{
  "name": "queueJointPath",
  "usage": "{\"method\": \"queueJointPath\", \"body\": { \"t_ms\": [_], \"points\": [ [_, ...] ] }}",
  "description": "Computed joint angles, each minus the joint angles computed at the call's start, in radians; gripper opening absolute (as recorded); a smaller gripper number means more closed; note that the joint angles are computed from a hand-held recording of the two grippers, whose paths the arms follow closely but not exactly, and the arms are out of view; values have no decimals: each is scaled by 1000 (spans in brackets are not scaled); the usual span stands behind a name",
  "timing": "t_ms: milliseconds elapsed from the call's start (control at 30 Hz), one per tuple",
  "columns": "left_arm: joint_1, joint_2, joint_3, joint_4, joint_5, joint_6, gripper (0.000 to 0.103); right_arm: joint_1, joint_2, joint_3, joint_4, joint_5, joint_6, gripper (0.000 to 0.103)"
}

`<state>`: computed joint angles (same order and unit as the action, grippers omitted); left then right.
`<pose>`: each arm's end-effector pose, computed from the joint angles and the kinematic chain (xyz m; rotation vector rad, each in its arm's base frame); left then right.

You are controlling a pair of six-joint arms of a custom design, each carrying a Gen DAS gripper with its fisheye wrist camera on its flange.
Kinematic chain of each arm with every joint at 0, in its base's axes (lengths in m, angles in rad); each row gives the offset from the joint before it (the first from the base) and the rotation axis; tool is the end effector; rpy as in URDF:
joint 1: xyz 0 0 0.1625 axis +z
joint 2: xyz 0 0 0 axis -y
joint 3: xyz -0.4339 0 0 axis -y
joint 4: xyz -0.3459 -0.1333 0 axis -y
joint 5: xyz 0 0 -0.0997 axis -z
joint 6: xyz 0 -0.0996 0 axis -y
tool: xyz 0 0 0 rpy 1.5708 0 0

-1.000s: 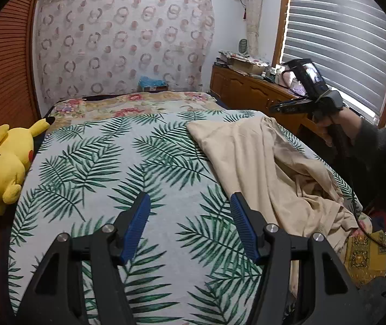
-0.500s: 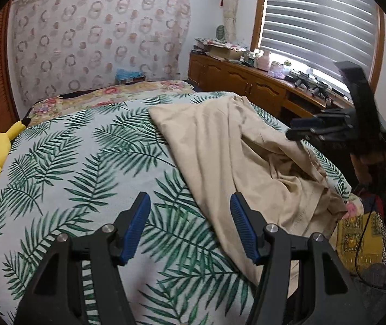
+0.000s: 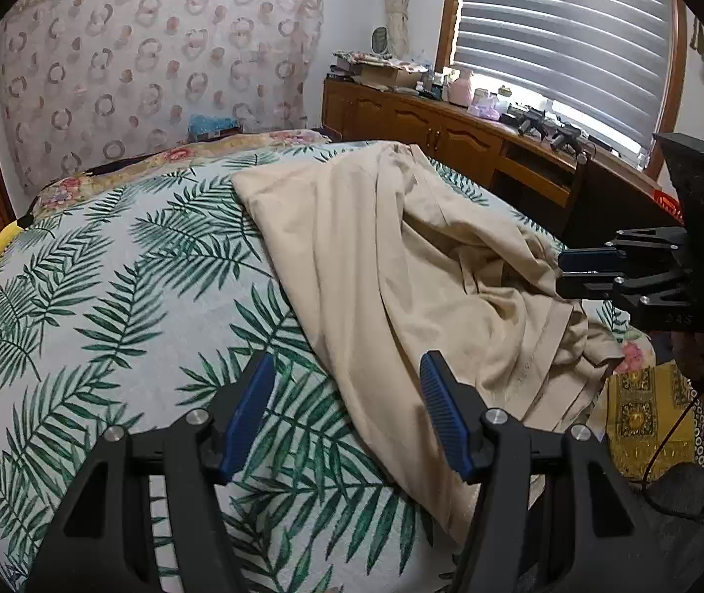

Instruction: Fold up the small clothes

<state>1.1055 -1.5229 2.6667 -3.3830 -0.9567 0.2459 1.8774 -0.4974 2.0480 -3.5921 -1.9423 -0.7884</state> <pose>0.0391 -0.3472 0.2790 0.6007 2.3929 -0.9315 0.2493 -0.4657 -0.0138 1.2682 -2.3078 0.4947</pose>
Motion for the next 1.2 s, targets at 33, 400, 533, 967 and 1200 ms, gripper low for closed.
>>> {"method": "queueJointPath", "body": {
  "t_ms": [33,400,533,967,1200],
  "points": [
    [1,3,1,1,-1,-2,60,-2,1,5,-4,1,-1,33],
    [-7,17,12,-7,1,-16,60,-21,56,-39,-25,-68,-13,33],
    [-1,23,10,-5,-6,-18,60,-20,68,-34,-52,-89,-46,20],
    [-5,19,11,1,-11,-20,60,-14,-43,70,-78,-23,-45,0],
    [-21,-13,14,26,-3,-25,60,-17,-133,126,-55,8,13,0]
  ]
}}
